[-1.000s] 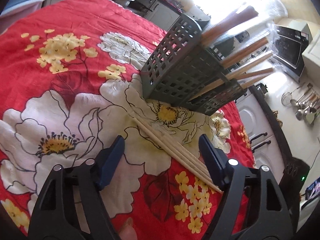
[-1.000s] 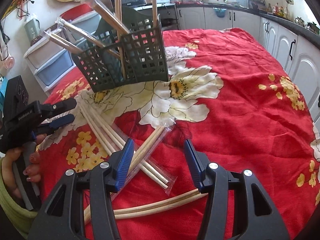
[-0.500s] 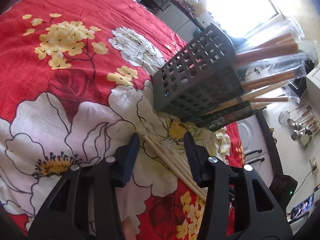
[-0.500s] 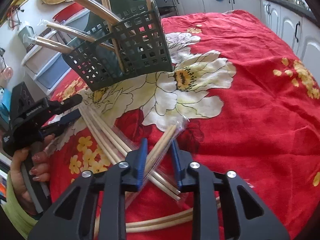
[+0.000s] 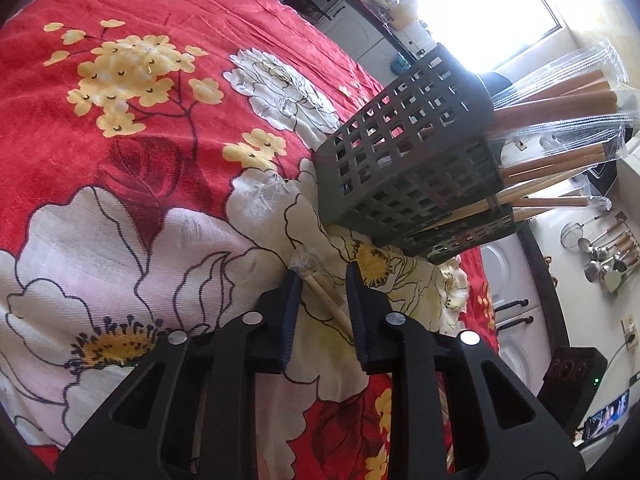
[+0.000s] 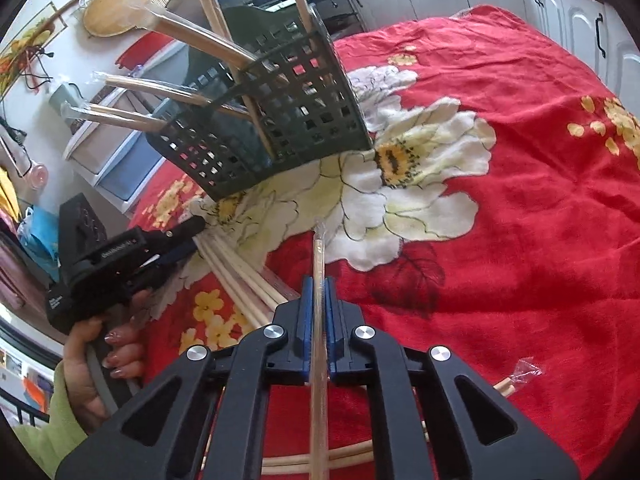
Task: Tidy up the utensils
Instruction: 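Close the left tool on a wrapped chopstick while the right tool grasps another, then lift both held chopsticks upright and carry them above the green caddy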
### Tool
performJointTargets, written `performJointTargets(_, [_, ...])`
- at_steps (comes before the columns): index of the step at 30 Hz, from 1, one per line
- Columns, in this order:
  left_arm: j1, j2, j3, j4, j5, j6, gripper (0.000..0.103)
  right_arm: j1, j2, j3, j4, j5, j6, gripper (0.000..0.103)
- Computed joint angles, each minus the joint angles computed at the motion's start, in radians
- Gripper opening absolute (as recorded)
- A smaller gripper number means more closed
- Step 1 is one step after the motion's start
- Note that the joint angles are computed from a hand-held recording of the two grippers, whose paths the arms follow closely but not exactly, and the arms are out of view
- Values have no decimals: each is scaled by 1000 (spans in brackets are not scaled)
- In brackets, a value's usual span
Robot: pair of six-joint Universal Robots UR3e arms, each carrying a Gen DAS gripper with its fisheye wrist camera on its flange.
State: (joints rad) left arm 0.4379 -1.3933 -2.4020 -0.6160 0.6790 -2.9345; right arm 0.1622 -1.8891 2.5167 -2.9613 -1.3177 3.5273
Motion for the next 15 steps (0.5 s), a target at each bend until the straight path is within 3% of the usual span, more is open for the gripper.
performJointTargets(9, [66, 54, -20, -111, -70, 63, 8, 42, -43, -42, 8, -50, -11, 6])
performJointTargets(15, [152, 237, -29, -323, -123, 185, 7, 74, -51, -71, 12, -83, -27, 6])
